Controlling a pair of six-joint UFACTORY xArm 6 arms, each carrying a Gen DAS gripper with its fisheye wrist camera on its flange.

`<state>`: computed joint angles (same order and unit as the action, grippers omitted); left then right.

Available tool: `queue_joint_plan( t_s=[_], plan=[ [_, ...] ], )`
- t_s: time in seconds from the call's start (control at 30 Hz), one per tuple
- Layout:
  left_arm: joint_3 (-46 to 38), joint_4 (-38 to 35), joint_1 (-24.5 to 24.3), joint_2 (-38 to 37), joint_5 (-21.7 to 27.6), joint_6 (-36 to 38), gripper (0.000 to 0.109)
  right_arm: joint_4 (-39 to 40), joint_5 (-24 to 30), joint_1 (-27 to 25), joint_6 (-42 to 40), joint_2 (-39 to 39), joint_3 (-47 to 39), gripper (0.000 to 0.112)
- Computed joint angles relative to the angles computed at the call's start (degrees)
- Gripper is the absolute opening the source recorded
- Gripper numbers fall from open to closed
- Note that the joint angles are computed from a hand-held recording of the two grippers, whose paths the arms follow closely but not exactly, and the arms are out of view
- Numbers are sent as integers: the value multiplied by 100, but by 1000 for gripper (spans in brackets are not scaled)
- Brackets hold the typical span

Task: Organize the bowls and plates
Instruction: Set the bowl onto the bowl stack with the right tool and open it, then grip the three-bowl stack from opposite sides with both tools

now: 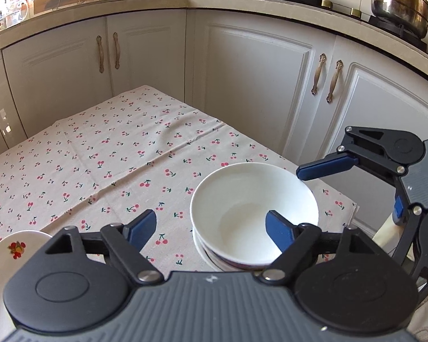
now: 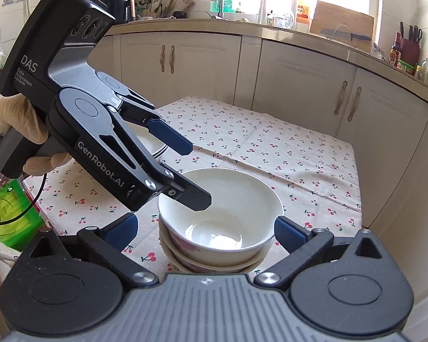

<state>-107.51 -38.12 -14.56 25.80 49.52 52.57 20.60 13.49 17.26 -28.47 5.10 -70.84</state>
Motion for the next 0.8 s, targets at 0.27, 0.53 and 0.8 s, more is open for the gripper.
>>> queue_joint_plan(
  t_s=[0.27, 0.53, 0.8],
  plan=[
    [475, -374, 210, -345, -42, 470, 95, -642, -130, -2, 626, -145, 202, 103],
    [923, -276, 335, -575, 134, 830, 97, -1622, 102, -222, 1584, -316, 462, 103],
    [930, 148, 176, -352, 316, 905, 97, -1913, 544, -301, 1860, 99, 218, 103]
  ],
)
